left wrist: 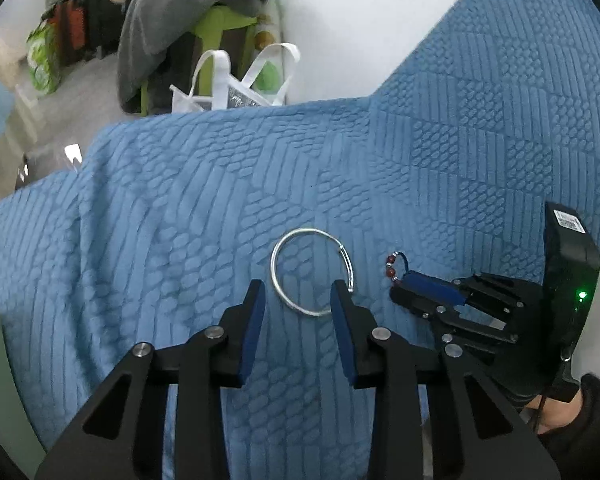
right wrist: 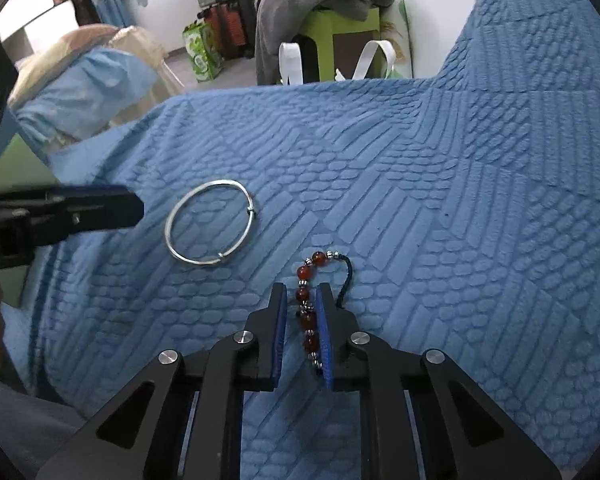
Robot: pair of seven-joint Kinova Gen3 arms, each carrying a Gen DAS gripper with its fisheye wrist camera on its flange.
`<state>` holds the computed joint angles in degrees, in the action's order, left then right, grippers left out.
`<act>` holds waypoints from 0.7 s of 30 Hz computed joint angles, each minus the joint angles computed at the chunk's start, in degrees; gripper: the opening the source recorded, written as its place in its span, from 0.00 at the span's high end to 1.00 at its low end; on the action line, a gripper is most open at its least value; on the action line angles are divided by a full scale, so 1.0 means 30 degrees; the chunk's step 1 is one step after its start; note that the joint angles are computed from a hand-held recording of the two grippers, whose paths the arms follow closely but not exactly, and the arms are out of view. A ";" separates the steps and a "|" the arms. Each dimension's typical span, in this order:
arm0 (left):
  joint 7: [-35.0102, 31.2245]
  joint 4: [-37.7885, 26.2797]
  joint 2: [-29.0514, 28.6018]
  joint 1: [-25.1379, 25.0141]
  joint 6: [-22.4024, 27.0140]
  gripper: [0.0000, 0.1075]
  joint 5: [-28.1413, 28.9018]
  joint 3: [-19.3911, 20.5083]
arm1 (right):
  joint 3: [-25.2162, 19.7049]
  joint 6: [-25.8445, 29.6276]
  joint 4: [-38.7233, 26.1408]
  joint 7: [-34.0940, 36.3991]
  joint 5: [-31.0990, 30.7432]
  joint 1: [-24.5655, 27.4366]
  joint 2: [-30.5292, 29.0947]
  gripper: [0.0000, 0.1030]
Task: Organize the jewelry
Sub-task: 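Grasp the silver ring with the left tool while the right tool grasps the red bead bracelet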
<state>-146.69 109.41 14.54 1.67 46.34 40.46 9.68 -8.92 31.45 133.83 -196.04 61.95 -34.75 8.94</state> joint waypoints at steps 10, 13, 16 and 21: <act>-0.0297 -0.0420 0.0856 0.0945 -0.1314 0.39 -0.0702 0.0874 | -0.0123 0.0648 0.0711 -0.2323 0.1069 -0.0171 -0.0526 0.95; -0.0368 -0.0288 0.0748 0.1785 -0.2503 0.38 -0.1704 0.1022 | -0.0531 0.0973 0.1053 -0.2760 0.0794 -0.0036 -0.1137 0.95; -0.0739 -0.0378 0.0884 0.2360 -0.3194 0.38 -0.2787 0.1286 | -0.1008 0.1561 0.1413 -0.3427 0.0484 -0.0056 -0.1750 0.95; 0.0472 -0.0254 0.1133 0.3299 -0.4354 0.38 -0.4684 0.1207 | -0.1498 0.1936 0.1632 -0.3678 0.0116 0.0110 -0.2264 0.95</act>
<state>-145.27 108.65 17.93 11.57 33.27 26.41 13.31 -13.41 37.26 138.73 -207.07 62.30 -34.42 2.15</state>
